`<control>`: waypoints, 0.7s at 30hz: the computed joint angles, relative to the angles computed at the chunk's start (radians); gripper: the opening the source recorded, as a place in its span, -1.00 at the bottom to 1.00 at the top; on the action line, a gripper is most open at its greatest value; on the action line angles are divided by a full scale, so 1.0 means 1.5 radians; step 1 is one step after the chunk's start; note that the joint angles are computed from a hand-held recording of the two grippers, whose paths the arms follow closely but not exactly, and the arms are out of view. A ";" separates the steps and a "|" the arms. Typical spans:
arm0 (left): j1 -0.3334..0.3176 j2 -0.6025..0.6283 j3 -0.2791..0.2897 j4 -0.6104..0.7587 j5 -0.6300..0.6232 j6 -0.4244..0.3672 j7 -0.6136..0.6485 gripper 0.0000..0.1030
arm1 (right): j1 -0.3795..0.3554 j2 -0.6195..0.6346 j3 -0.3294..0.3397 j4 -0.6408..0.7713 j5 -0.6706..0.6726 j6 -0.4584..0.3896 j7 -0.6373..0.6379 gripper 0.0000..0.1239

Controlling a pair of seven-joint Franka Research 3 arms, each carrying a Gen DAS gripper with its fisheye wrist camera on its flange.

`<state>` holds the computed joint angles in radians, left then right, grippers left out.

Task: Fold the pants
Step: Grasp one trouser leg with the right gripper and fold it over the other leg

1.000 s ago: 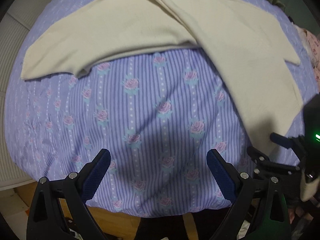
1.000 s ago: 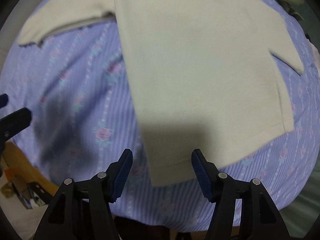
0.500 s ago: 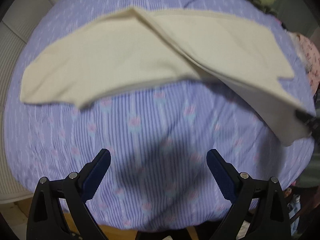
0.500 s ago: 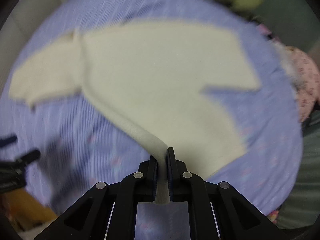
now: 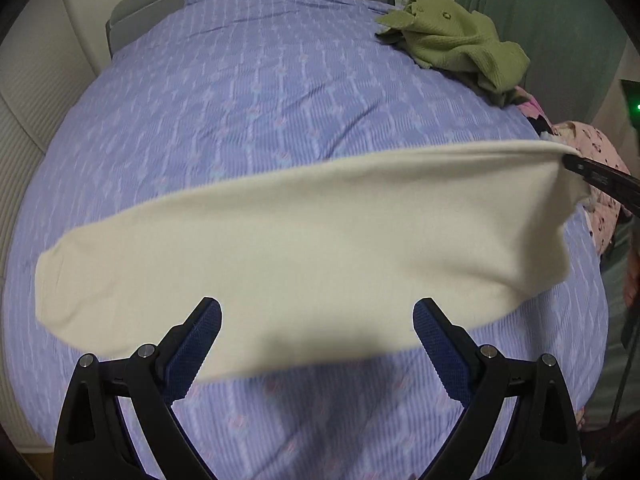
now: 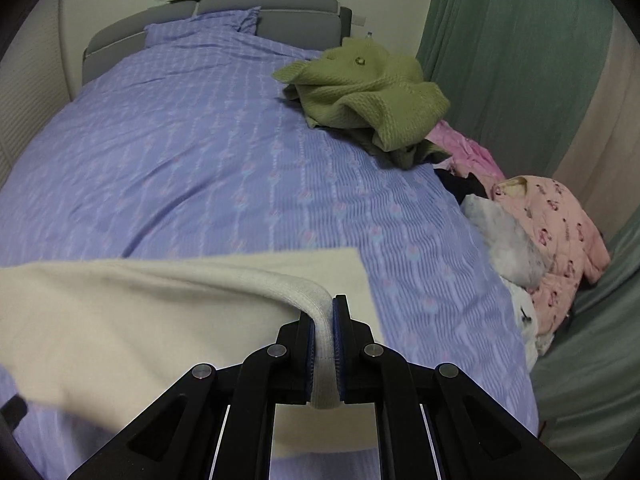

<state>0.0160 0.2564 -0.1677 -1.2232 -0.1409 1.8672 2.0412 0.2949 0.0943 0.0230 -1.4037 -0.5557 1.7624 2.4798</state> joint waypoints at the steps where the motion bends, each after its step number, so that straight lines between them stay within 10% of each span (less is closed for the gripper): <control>1: -0.011 0.020 -0.002 0.020 0.014 0.004 -0.013 0.90 | -0.005 0.007 -0.004 0.002 0.006 0.005 -0.008 -0.87; 21: -0.109 0.136 -0.012 0.110 0.153 0.016 -0.138 0.90 | -0.073 0.150 -0.077 0.014 0.122 0.085 -0.186 -0.80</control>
<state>-0.1480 0.4607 -0.1854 -1.0581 0.0882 1.8916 1.8345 0.1855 0.3198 -0.0922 -1.3830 -0.3720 1.8895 2.2012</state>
